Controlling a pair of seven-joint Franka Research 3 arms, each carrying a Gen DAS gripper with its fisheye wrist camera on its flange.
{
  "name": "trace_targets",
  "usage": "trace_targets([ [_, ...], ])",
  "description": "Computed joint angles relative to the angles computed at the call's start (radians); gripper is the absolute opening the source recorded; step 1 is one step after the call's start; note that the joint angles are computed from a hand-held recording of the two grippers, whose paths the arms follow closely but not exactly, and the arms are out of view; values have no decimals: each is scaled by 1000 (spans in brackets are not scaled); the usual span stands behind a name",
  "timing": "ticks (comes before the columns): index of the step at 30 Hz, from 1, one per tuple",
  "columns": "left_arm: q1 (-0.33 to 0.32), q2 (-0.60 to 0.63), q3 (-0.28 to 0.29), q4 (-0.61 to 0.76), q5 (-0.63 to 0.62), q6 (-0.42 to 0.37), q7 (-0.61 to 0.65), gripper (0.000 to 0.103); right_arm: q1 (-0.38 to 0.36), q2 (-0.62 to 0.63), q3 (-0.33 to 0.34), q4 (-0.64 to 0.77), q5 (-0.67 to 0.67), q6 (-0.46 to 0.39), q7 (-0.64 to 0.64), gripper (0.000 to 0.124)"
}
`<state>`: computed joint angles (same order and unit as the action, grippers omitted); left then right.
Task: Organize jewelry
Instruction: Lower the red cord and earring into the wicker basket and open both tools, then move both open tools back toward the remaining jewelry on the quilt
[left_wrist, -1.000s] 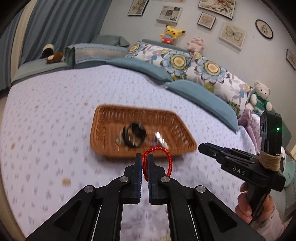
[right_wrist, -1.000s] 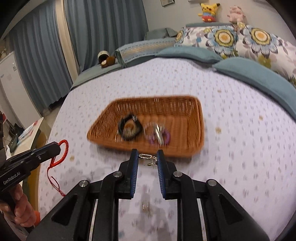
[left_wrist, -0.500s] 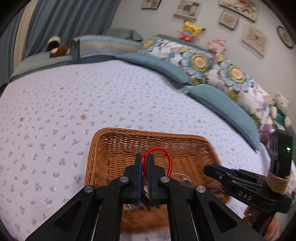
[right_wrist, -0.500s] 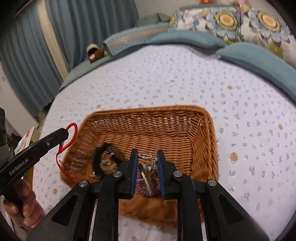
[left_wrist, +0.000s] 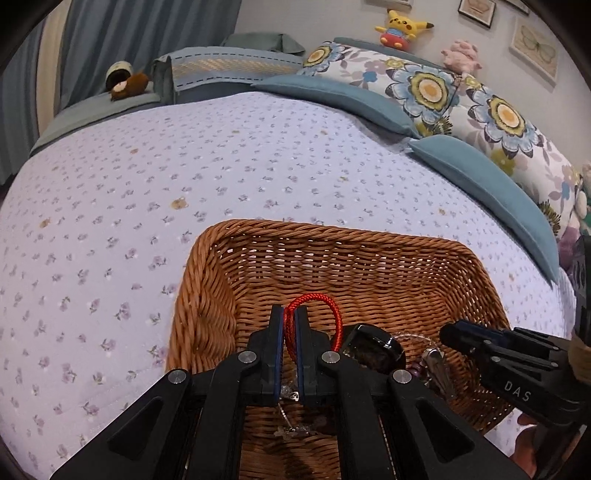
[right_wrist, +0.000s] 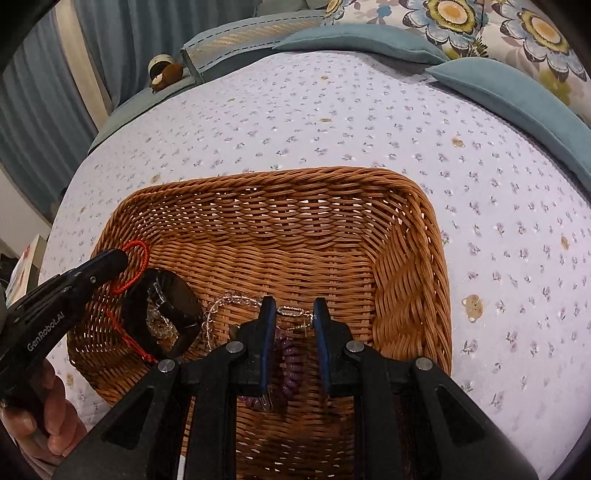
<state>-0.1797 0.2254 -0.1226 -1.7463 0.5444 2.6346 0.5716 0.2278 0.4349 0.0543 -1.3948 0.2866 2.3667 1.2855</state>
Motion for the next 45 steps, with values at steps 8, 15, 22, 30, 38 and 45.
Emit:
trace_targets([
  [8, 14, -91, -9, -103, -25, 108, 6, 45, -27, -102, 17, -114, 68, 60, -57, 36],
  [15, 20, -288, -49, -261, 36, 130, -60, 46, -65, -329, 33, -353, 305, 135, -251, 36],
  [22, 22, -510, -128, -459, 34, 126, -128, 46, -29, -575, -26, -626, 519, 124, -477, 36],
  [30, -37, -670, -188, -634, -76, 56, -163, 46, 7, -742, -83, -875, 533, 118, -507, 36],
  [38, -129, -716, -183, -744, -206, 41, -166, 46, 24, -791, -105, -954, 513, 98, -515, 36],
  [45, -153, -700, -199, -738, -230, 25, -157, 46, 36, -859, -104, -1014, 506, 60, -537, 36],
])
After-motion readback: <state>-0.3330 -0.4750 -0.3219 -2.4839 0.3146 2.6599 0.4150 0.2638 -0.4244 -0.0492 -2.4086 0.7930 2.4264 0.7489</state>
